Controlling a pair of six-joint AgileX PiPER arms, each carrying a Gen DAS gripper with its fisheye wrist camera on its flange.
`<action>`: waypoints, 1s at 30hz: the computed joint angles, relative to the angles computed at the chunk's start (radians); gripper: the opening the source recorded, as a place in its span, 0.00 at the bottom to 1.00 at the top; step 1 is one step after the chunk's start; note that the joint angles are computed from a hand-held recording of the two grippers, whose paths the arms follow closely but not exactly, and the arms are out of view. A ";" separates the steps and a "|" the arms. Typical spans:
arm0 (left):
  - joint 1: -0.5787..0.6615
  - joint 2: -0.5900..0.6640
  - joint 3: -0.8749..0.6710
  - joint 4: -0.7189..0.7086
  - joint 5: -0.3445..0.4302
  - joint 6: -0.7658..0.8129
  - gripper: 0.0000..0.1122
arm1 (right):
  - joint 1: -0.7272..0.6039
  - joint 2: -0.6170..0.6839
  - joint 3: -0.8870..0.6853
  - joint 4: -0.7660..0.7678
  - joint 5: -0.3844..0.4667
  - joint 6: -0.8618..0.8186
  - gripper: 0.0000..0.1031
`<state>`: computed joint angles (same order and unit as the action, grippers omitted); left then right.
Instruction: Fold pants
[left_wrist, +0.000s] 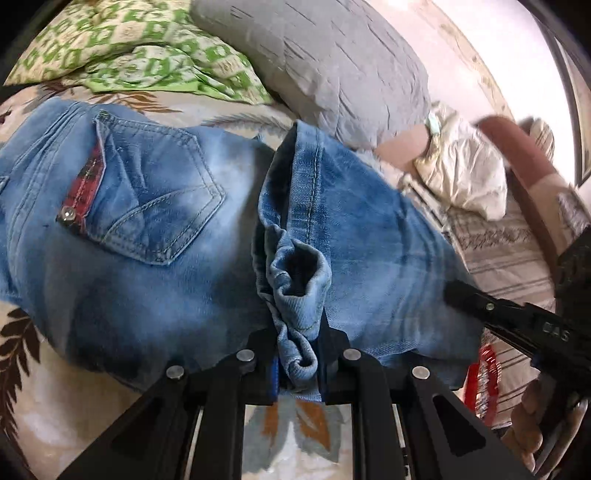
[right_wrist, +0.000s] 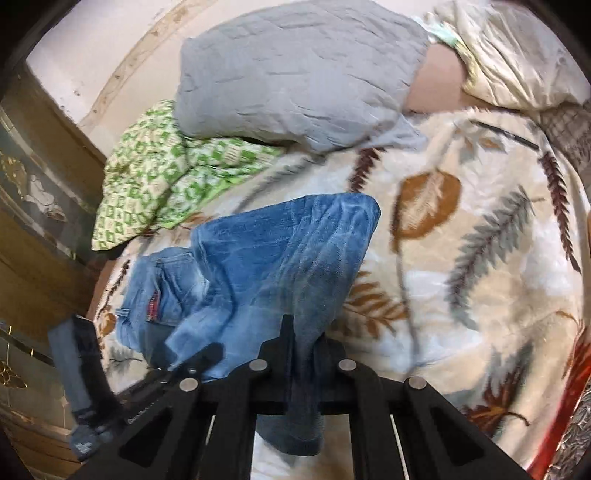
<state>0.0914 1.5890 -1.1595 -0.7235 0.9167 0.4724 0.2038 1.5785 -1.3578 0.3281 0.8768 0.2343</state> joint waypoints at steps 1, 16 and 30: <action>-0.013 0.020 0.006 0.026 -0.028 -0.009 0.14 | -0.008 0.027 0.008 0.004 0.013 -0.014 0.09; -0.015 0.033 -0.002 0.077 0.008 -0.054 0.55 | -0.008 0.076 0.065 -0.054 -0.002 0.088 0.38; 0.471 -0.063 0.029 -0.074 0.204 0.159 0.71 | 0.402 -0.219 0.407 -0.406 -0.457 0.559 0.64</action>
<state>0.5620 1.5260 -1.1306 -0.7978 1.1203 0.6316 0.6063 1.3599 -0.9504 -0.0781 0.4203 0.7929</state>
